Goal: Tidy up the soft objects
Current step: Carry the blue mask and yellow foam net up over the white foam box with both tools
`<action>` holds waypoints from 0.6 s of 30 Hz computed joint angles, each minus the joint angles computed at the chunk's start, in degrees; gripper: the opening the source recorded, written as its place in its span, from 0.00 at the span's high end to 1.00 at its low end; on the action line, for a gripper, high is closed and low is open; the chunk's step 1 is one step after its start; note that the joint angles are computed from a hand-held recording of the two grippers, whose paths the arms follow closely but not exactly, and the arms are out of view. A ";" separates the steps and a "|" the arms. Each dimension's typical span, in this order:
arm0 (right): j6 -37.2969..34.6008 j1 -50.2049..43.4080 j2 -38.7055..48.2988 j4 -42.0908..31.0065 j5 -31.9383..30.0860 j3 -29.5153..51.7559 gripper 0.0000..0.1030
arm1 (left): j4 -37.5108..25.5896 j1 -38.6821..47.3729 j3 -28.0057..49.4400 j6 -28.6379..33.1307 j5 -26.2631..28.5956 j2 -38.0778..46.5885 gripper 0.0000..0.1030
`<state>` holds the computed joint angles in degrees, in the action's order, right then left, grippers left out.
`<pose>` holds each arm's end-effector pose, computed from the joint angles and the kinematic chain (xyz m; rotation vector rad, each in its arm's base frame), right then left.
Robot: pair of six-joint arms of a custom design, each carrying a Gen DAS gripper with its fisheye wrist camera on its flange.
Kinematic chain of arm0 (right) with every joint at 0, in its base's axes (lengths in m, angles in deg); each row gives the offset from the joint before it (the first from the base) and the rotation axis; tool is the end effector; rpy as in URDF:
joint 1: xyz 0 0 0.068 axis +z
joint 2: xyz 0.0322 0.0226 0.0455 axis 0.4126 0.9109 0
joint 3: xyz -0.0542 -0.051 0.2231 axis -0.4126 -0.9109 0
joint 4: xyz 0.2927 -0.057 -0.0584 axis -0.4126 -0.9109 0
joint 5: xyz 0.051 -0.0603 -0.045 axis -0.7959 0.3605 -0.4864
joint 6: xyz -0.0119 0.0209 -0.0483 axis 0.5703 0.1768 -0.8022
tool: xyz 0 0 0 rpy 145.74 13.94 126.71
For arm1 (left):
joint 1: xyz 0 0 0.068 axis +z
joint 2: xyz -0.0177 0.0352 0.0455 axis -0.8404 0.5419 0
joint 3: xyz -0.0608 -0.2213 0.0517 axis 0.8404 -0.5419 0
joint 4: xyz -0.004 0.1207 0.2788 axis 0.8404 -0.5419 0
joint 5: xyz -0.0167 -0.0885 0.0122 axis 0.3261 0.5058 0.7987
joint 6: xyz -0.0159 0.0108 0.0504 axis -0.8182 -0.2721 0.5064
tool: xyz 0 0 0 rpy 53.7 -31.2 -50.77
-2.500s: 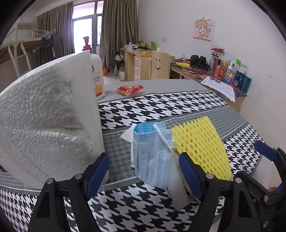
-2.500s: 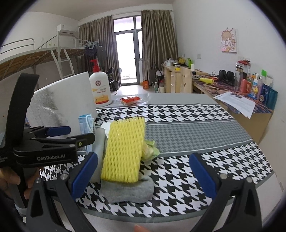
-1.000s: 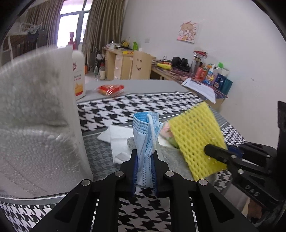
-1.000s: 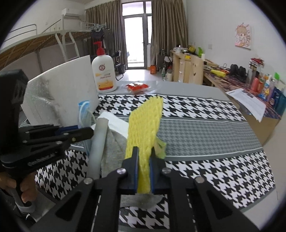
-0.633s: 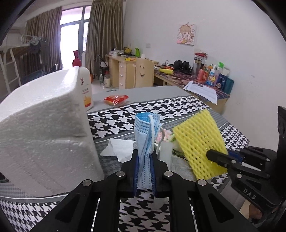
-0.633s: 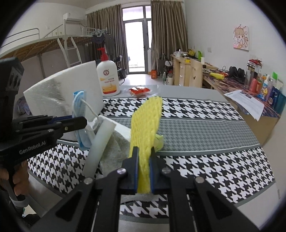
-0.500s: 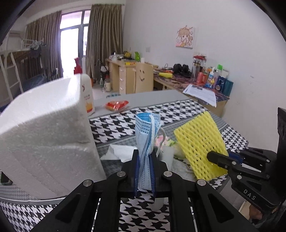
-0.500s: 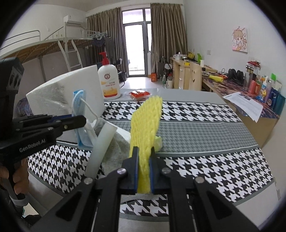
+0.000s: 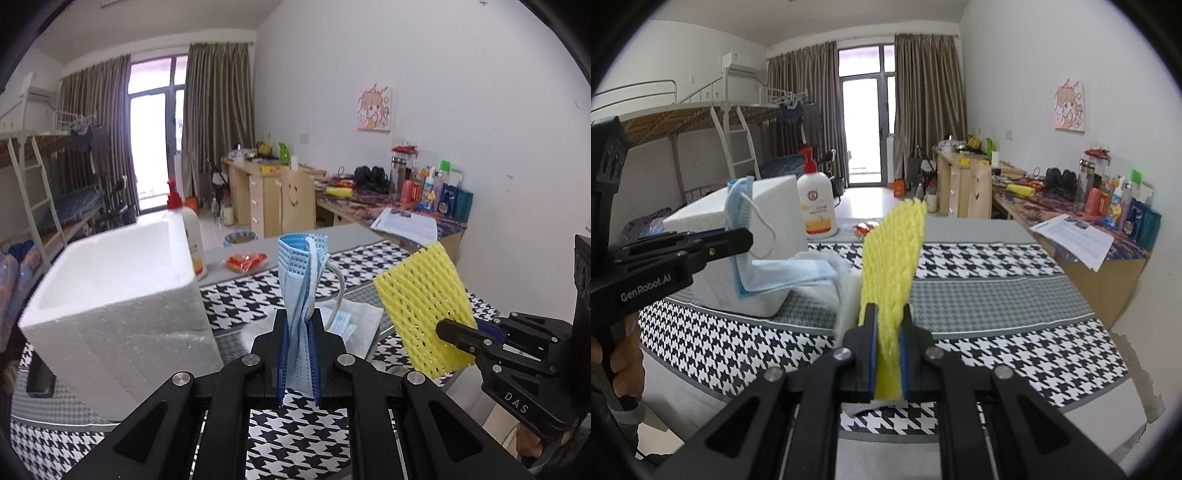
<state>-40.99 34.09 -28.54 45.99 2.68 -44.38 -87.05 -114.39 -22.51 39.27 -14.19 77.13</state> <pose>0.2383 0.0536 0.1056 -0.5730 2.0111 0.3740 0.2119 -0.2809 0.1259 0.0043 2.0625 -0.0256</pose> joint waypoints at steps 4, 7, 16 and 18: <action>0.24 -0.40 -9.49 -3.70 -0.30 -3.79 0.88 | -0.83 -2.65 -1.64 -0.74 -3.54 -2.61 0.89; 0.65 -1.01 -16.90 -7.38 -0.85 -6.25 0.88 | -2.10 -4.65 -2.48 -2.07 -6.06 -4.25 0.89; 1.19 -1.07 -37.82 -18.93 -0.99 -12.30 0.88 | -5.47 -9.50 -4.20 -4.44 -12.49 -7.67 0.89; 1.05 -1.05 -41.02 -20.91 -0.90 -13.32 0.88 | -6.29 -10.37 -4.24 -5.52 -13.03 -7.65 0.89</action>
<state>-39.94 33.03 -69.57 25.08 1.78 -57.70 -93.34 -124.76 -26.75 33.75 -27.22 69.49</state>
